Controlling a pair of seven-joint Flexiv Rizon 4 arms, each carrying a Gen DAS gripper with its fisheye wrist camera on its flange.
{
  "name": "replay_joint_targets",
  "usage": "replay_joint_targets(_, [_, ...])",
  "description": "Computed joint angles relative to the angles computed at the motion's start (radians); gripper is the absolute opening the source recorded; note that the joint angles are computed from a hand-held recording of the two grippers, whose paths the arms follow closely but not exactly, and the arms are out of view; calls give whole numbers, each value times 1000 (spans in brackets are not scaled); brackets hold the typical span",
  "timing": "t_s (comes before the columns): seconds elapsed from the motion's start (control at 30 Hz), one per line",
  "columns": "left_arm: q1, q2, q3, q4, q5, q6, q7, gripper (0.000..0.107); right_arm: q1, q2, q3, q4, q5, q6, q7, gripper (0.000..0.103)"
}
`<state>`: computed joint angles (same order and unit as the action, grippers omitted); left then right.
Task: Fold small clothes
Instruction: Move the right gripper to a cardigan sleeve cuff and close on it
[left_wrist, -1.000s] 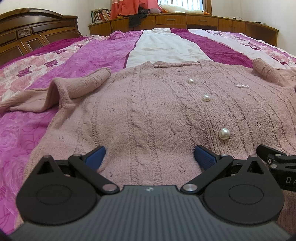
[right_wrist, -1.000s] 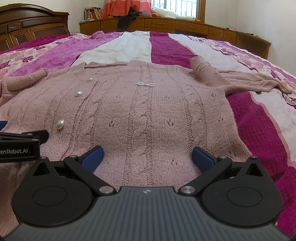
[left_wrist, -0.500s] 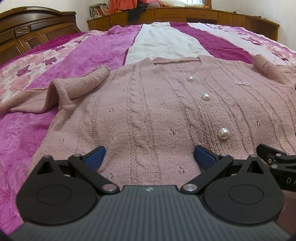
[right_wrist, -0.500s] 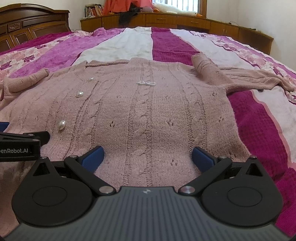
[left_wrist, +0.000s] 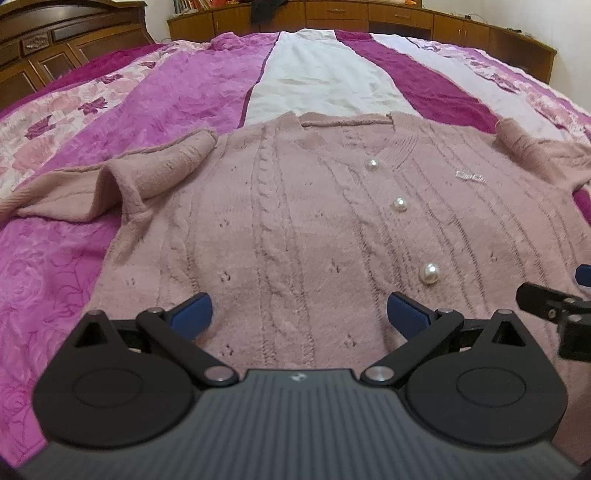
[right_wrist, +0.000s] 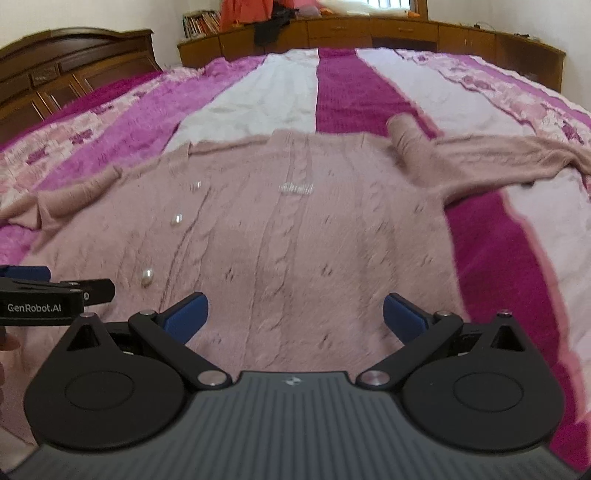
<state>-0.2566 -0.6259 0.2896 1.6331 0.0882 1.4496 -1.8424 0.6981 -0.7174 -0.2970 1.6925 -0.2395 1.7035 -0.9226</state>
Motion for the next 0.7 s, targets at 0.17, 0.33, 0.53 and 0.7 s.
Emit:
replay_joint_targets(0.17, [19,6,-33,-29,-15,-34,19,103,-116,10,95,-40,-7,-14,-17,103])
replay_joint_targets(0.33, [39,5,-71,-60,-35,-62,29,103,-189,-9,116,-101,-8,-35,0,103])
replay_joint_targets(0.53, [42,-3,-85,-91,-40,-100,18,103,-247,-66,97,-213,-22,-85,37,103])
replay_joint_targets(0.7, [32,-10,-67,-112,-18,-133,-17,103,-319,-118,133,-314,-37,-127,56,103])
